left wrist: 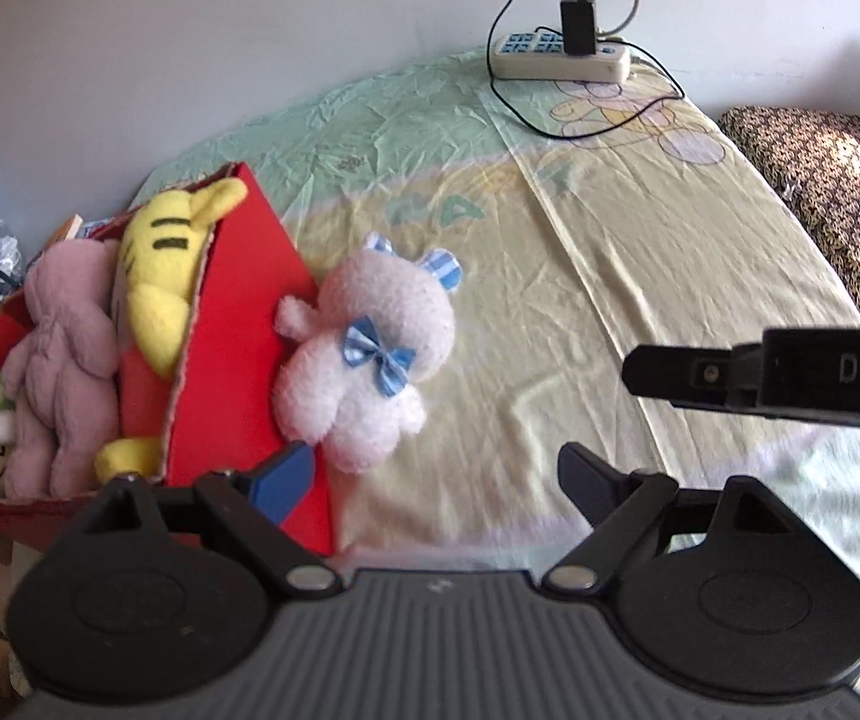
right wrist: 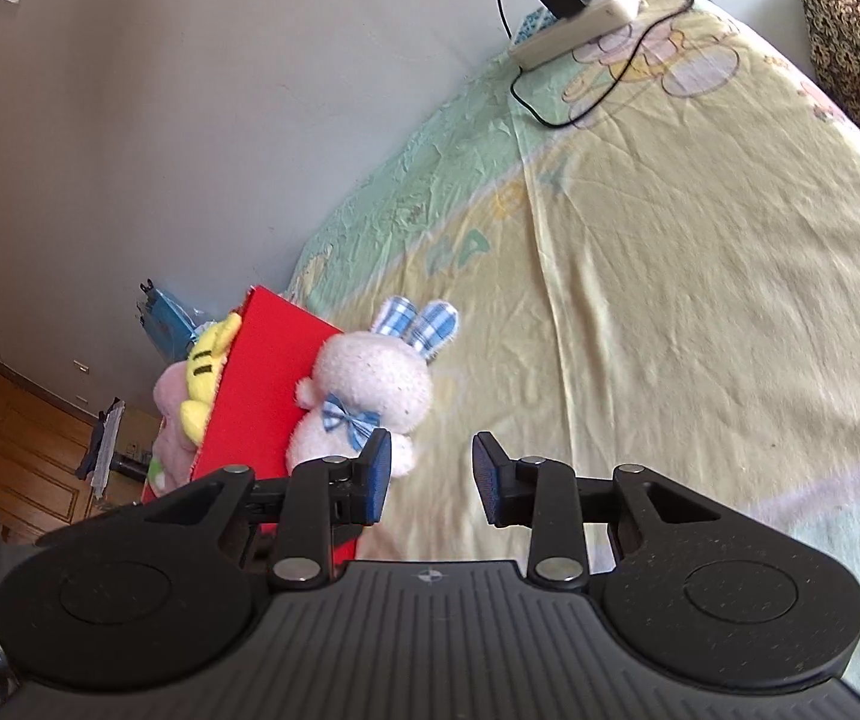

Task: Organize objects
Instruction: 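Lower the right tool over the pink bunny's head on the bed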

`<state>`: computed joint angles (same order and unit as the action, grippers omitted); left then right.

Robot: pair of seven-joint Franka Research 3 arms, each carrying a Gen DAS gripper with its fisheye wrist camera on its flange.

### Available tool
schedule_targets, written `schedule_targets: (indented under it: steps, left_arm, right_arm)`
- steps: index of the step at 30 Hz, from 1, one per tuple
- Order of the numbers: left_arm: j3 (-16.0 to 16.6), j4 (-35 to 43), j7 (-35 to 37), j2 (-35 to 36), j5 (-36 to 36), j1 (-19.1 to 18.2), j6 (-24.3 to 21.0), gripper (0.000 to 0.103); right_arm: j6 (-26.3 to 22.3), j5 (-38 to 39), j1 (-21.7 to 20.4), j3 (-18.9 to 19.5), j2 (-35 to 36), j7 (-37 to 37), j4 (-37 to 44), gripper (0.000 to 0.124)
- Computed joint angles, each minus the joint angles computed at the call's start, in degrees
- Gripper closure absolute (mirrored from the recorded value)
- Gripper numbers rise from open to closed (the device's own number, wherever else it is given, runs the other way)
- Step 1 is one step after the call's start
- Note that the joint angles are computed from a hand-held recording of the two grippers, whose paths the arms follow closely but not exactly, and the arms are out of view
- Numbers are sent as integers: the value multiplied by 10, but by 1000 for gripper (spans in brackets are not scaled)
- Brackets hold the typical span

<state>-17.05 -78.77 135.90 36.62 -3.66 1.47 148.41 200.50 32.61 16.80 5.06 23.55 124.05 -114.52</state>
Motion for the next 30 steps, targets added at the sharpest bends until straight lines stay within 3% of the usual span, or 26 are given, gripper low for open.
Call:
schedule_targets:
  steps: [4,7,10,13,22,24,26,30]
  left_arm:
    - [-28,-54,63,-11,-19,31,39,16]
    - [-38,-51,90,0,-35,44,22,16]
    - [-39,-38,102,11,-54,55,-3,16]
    - [-37,-26,111,21,-69,59,-18,16]
    - [-32,-2,144,34,-102,78,-58,16]
    - [-24,11,139,40,-102,76,-72,16]
    - [-16,29,127,48,-100,73,-89,16]
    - [-7,63,109,64,-97,68,-116,16]
  right_arm:
    - [-6,-74,-71,60,15,33,4,90]
    - [-24,-146,-139,118,34,60,23,90]
    - [-59,-206,-180,151,59,46,64,90]
    - [-99,-208,-173,146,92,13,119,90]
    - [-212,-219,-217,235,195,-128,264,88]
    - [-229,-213,-199,220,203,-139,287,77]
    - [-246,-210,-153,165,204,-125,310,69]
    - [-263,-191,-99,103,219,-111,351,71]
